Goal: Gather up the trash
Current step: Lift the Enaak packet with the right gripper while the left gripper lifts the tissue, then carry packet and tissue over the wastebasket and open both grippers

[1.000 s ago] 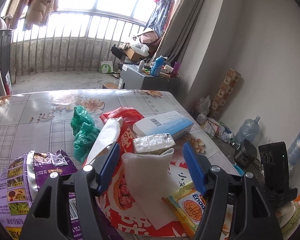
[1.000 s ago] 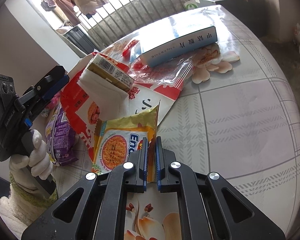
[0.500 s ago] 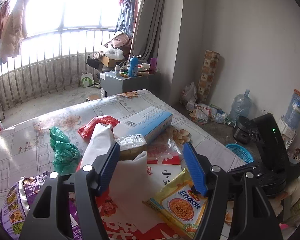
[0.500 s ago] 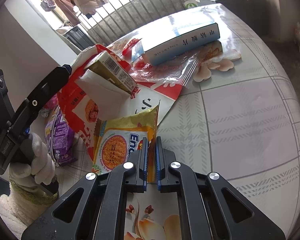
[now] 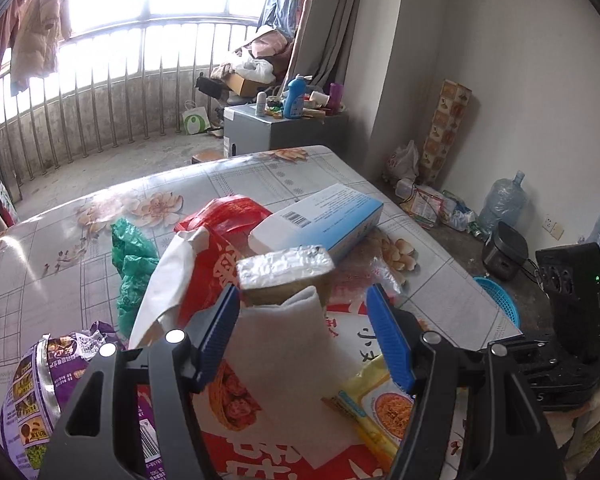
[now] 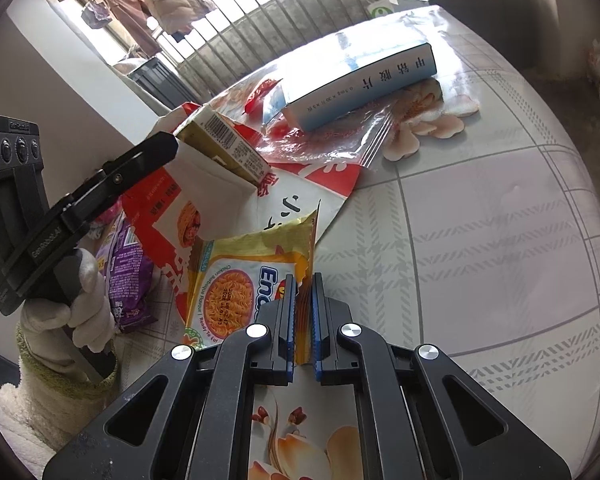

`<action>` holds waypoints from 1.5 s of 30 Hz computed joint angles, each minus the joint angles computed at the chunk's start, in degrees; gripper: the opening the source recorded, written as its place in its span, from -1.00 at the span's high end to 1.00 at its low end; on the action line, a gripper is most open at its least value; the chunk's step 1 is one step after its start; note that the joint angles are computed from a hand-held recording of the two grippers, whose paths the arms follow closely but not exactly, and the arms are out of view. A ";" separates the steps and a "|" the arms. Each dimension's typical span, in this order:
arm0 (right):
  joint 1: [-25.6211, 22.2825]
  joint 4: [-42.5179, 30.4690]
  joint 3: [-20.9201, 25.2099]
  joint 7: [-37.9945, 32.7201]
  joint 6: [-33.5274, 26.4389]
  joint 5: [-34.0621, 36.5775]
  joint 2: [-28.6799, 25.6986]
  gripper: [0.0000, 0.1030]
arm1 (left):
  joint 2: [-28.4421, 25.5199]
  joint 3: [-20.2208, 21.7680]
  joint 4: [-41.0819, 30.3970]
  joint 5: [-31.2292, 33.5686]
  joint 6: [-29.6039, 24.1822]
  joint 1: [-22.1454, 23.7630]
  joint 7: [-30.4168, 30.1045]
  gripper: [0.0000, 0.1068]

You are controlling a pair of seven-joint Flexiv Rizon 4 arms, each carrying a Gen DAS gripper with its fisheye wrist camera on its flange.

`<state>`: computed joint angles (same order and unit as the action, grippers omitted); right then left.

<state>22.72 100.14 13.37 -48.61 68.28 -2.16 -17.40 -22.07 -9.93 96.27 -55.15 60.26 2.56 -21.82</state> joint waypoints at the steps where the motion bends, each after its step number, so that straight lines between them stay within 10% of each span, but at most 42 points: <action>1: -0.07 0.09 0.03 -0.10 0.11 0.09 0.05 0.89 | -0.22 0.31 -0.13 0.29 -0.41 0.15 -0.78 -0.20; 7: -0.20 0.42 0.19 -0.40 0.69 0.74 0.23 0.89 | -0.76 1.23 -0.80 2.61 -1.87 0.64 -3.53 -0.05; 18: 0.49 1.60 -0.70 1.69 1.23 -1.35 1.22 0.90 | -0.23 0.36 0.13 5.14 0.47 1.07 -3.19 0.92; 27: 0.92 6.82 -2.60 6.82 7.77 -5.62 5.24 0.92 | 4.57 1.50 3.03 1.81 -2.16 1.02 -2.72 0.96; 36: -0.47 18.52 -10.35 31.07 16.59 -29.78 13.76 0.94 | 8.62 2.23 2.19 -3.69 -6.90 -2.52 1.54 0.96; 45: -17.15 30.20 -9.70 60.98 12.67 -58.55 25.94 0.94 | -1.16 -2.15 -13.49 7.27 -15.30 -10.18 -4.52 0.96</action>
